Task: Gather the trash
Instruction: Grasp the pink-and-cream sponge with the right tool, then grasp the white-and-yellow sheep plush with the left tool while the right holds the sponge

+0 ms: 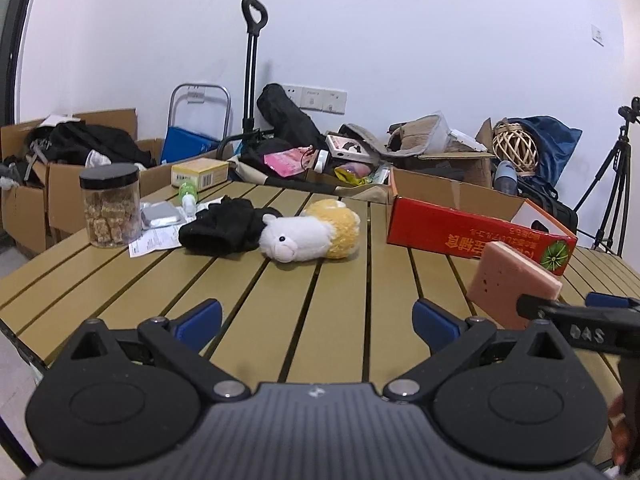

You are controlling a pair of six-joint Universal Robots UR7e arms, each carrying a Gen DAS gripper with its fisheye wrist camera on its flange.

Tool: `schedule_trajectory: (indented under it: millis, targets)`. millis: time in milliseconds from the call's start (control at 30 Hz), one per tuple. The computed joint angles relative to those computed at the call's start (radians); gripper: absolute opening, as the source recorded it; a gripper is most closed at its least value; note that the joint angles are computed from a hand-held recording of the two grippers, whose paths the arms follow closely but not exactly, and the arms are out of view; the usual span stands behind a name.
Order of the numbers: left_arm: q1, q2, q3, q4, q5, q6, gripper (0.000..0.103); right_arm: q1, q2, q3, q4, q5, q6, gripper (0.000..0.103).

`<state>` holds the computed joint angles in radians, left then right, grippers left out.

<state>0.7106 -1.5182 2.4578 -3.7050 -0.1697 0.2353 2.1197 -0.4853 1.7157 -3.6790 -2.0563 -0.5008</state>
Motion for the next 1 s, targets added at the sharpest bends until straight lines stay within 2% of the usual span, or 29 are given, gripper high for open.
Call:
schedule_trajectory:
  millis: [67, 167, 333, 467, 500, 567, 600, 800, 1000]
  targets:
    - [0.006, -0.018, 0.006, 0.041, -0.007, -0.039, 0.103, -0.001, 0.012, -0.046, 0.061, -0.015, 0.025, 0.1]
    - [0.009, -0.031, 0.014, 0.067, -0.01, -0.062, 0.103, -0.002, 0.03, -0.105, 0.137, -0.037, 0.06, 0.093]
    - [0.019, -0.056, 0.026, 0.122, -0.034, -0.118, 0.103, -0.003, 0.045, -0.151, 0.191, -0.038, 0.094, 0.09]
    - [0.029, -0.06, 0.028, 0.158, -0.049, -0.152, 0.103, -0.002, 0.064, -0.184, 0.231, -0.049, 0.099, 0.078]
    - [0.028, -0.059, 0.028, 0.158, -0.047, -0.152, 0.103, -0.001, 0.068, -0.193, 0.246, -0.054, 0.1, 0.073]
    - [0.026, -0.061, 0.03, 0.154, -0.043, -0.148, 0.103, 0.002, 0.076, -0.208, 0.272, -0.071, 0.103, 0.051]
    - [0.025, -0.063, 0.031, 0.154, -0.041, -0.148, 0.103, 0.003, 0.079, -0.213, 0.285, -0.08, 0.107, 0.03]
    - [0.031, -0.103, 0.036, 0.253, -0.044, -0.226, 0.103, 0.006, 0.073, -0.205, 0.297, -0.099, 0.13, 0.03]
    - [0.039, -0.131, 0.036, 0.354, -0.058, -0.299, 0.103, -0.002, 0.05, -0.161, 0.228, -0.089, 0.17, 0.029]
